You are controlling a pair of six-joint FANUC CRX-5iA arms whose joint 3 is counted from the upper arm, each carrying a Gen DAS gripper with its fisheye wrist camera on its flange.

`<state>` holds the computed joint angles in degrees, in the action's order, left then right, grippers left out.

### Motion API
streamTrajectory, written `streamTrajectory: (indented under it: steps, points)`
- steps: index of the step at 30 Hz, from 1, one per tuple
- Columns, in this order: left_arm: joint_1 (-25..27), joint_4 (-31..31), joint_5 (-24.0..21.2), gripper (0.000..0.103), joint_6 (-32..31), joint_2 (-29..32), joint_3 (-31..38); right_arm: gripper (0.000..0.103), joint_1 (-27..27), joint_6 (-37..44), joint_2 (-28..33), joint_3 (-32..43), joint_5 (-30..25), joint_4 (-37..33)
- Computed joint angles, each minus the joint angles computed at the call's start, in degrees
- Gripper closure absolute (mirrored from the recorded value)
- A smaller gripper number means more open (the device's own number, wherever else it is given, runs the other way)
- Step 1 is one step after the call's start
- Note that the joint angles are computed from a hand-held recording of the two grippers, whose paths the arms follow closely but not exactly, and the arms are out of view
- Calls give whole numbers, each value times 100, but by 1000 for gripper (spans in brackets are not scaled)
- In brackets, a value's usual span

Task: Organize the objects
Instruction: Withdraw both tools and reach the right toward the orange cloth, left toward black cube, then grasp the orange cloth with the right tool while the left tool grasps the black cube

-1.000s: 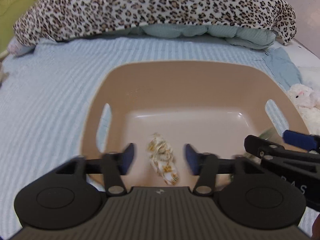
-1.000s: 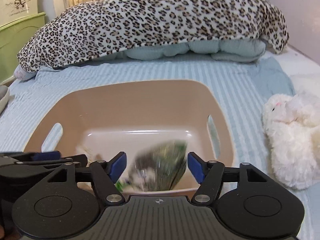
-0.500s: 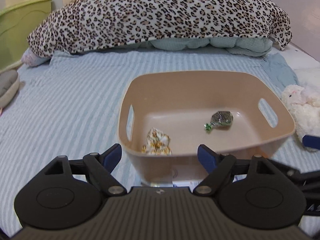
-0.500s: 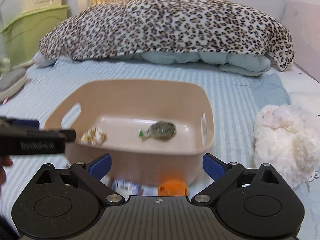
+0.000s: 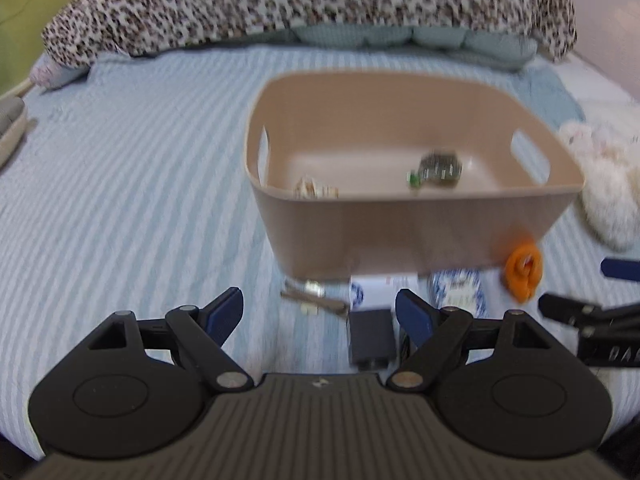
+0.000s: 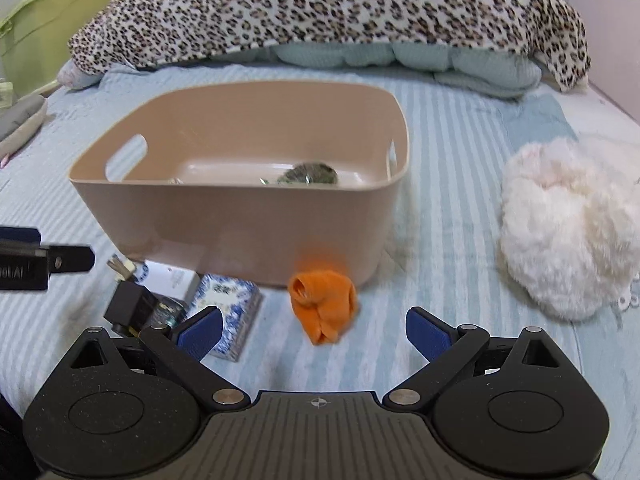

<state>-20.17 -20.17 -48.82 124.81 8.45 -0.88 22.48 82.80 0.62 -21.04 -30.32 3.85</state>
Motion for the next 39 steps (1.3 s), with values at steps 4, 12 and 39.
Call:
streamTrajectory:
  steps: [4,12,39]
  points:
    - [226,563,53,19,-446,128,-134,3,-9,-140,192,34,-169,145]
    - [413,1269,293,19,-1084,312,-265,3,-72,-336,566,114,-225,408]
    - [720,2113,491,70,-1899,575,-474,89,65,-291,966,171,362,584]
